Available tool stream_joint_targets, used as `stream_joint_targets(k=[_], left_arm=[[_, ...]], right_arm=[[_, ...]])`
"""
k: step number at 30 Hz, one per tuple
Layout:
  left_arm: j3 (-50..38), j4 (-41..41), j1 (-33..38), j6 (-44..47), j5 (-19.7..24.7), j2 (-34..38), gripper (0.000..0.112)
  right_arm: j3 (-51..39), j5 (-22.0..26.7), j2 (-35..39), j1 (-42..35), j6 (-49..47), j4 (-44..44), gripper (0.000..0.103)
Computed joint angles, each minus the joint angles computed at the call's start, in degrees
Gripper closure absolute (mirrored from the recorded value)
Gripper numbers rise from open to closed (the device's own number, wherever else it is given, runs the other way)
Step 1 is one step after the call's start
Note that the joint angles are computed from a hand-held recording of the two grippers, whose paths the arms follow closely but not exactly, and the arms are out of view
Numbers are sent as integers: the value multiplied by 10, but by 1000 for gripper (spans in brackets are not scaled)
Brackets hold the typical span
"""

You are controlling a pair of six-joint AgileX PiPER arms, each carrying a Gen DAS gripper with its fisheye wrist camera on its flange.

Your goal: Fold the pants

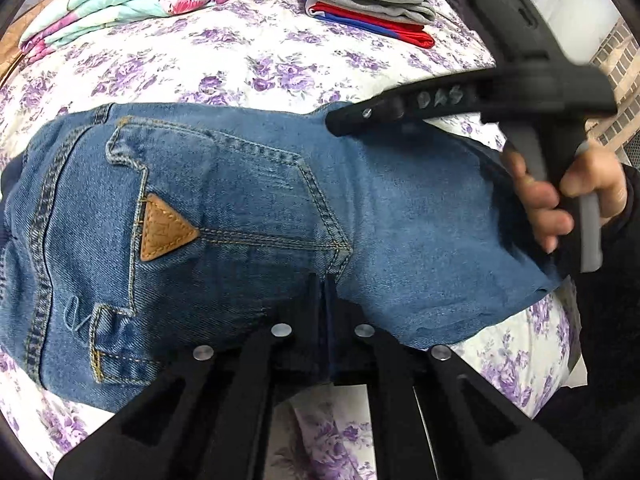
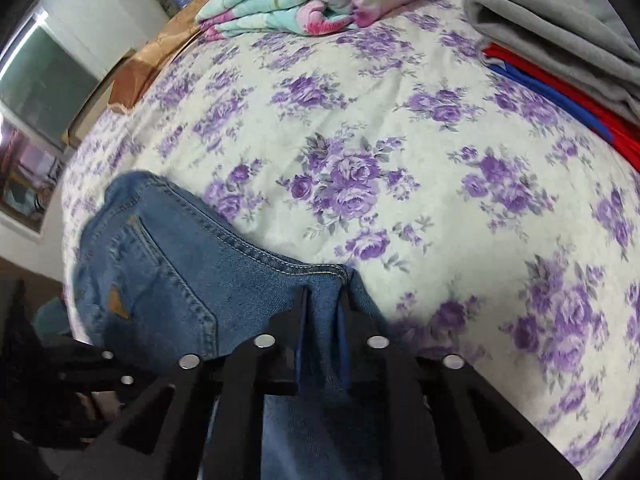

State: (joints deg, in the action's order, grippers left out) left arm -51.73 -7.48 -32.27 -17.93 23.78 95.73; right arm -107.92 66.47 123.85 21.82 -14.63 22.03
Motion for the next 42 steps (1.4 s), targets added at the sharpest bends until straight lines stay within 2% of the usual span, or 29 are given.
stream_joint_targets(k=[2,4,5,7,8,9,11,13,14,16,18,21,22,23,24,28,29,31,32,33,34,36,37,38,39,40,42], left_arm=[[-10,-30,8,32,27,-9,109],[-17,-60,18,63,49,-36,109],[-21,-47,18,54,49,-46,109],[-51,-60,23,72,62,-49,109],[-69,-100,34,113,71,-39,109],[-105,-150,47,160,88,-10,109],[-177,-187,58,195,117,57,109],[-267,-188,55,196,159,137,109],[-307,-175,51,182,178,172,109],[-369,-158,48,150,216,233,109],[-367,-168,50,163,207,241,109],[-353,-214,65,210,199,241,109],[-346,-236,71,231,197,243,110],[-343,-264,81,256,197,248,111],[-346,-281,87,271,201,253,111],[-346,-322,101,308,208,259,111],[-338,-314,93,303,194,251,111],[-316,-275,76,273,168,224,111],[-297,-228,57,235,148,199,111],[-280,-193,42,208,134,178,110],[-264,-175,34,195,122,160,108],[-213,-140,7,162,86,110,95],[-183,-115,-10,128,64,85,79],[-160,-85,-24,90,48,70,72],[-127,-37,-49,33,23,51,72],[-111,12,-67,-24,13,46,72],[-89,98,-102,-119,7,51,72]], right_arm=[[31,-14,-47,-2,11,-18,74],[90,-51,-116,1,9,-47,66],[128,-71,-160,1,8,-59,57],[210,-103,-244,-6,-14,-56,55],[259,-114,-288,-8,-27,-49,56],[313,-127,-330,-12,-38,-35,72],[380,-141,-370,-5,-35,-25,100],[437,-169,-398,9,-24,-17,99],[465,-199,-412,26,-7,-28,99],[481,-232,-413,50,22,-42,99],[491,-252,-391,54,33,-21,99],[502,-234,-335,68,50,-7,99],[520,-255,-329,77,60,-8,99],[546,-296,-346,96,84,-32,100],[554,-314,-353,110,111,-58,100],[550,-313,-364,110,158,-64,99],[552,-308,-374,105,159,-55,95],[575,-305,-431,80,152,-21,75],[587,-308,-454,72,161,-24,42],[605,-311,-499,58,193,-49,26],[627,-313,-555,39,240,-95,26],[649,-285,-623,-16,265,-126,26],[656,-254,-652,-73,243,-108,26],[669,-245,-691,-131,244,-113,26],[679,-230,-721,-188,240,-109,26],[681,-214,-738,-245,213,-90,26],[692,-212,-758,-360,161,-80,26]])
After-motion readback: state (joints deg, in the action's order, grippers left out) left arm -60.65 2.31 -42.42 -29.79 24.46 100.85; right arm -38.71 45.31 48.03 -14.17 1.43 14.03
